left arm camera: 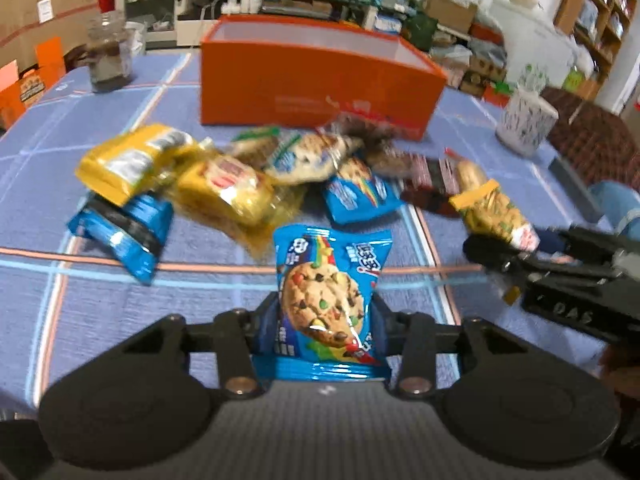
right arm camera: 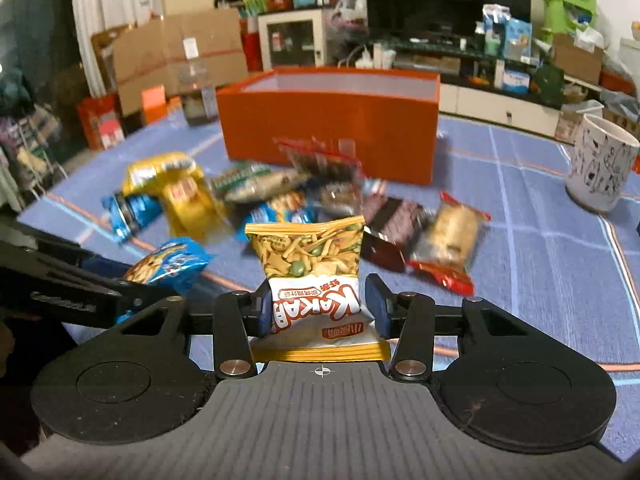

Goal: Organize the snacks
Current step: 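Grasp the blue cookie packet with the left gripper while the right grasps the yellow Kakapi packet, then carry both packets over the orange box and open both grippers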

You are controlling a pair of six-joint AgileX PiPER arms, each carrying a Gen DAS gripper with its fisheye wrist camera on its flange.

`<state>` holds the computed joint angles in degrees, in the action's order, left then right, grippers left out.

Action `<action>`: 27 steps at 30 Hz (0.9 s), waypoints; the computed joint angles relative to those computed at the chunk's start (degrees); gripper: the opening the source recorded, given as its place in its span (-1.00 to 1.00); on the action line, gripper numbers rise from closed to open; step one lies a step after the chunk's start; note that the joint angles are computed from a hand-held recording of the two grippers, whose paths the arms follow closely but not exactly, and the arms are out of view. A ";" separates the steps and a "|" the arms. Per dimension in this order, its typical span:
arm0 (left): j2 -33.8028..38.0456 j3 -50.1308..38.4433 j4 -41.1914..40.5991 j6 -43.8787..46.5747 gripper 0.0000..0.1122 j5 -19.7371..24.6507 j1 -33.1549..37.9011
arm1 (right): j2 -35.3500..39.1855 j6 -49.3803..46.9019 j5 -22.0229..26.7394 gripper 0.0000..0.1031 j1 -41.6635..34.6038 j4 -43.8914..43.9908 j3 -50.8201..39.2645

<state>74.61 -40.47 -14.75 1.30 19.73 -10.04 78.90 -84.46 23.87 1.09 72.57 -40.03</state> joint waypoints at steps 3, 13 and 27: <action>0.16 -2.73 -9.51 9.98 -0.22 2.13 3.65 | 1.24 6.31 0.29 -0.38 1.61 -3.07 -3.05; 17.56 -36.53 3.57 3.80 -0.22 11.48 7.32 | 16.71 23.09 -0.12 -0.38 6.49 -10.22 -33.26; 63.94 -105.56 13.87 -5.16 -0.09 37.36 7.12 | 54.13 63.74 4.28 -0.32 6.49 -41.81 -83.08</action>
<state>138.54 -146.03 -0.88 -3.86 57.09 -2.92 133.04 -20.72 28.16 7.58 30.76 -123.11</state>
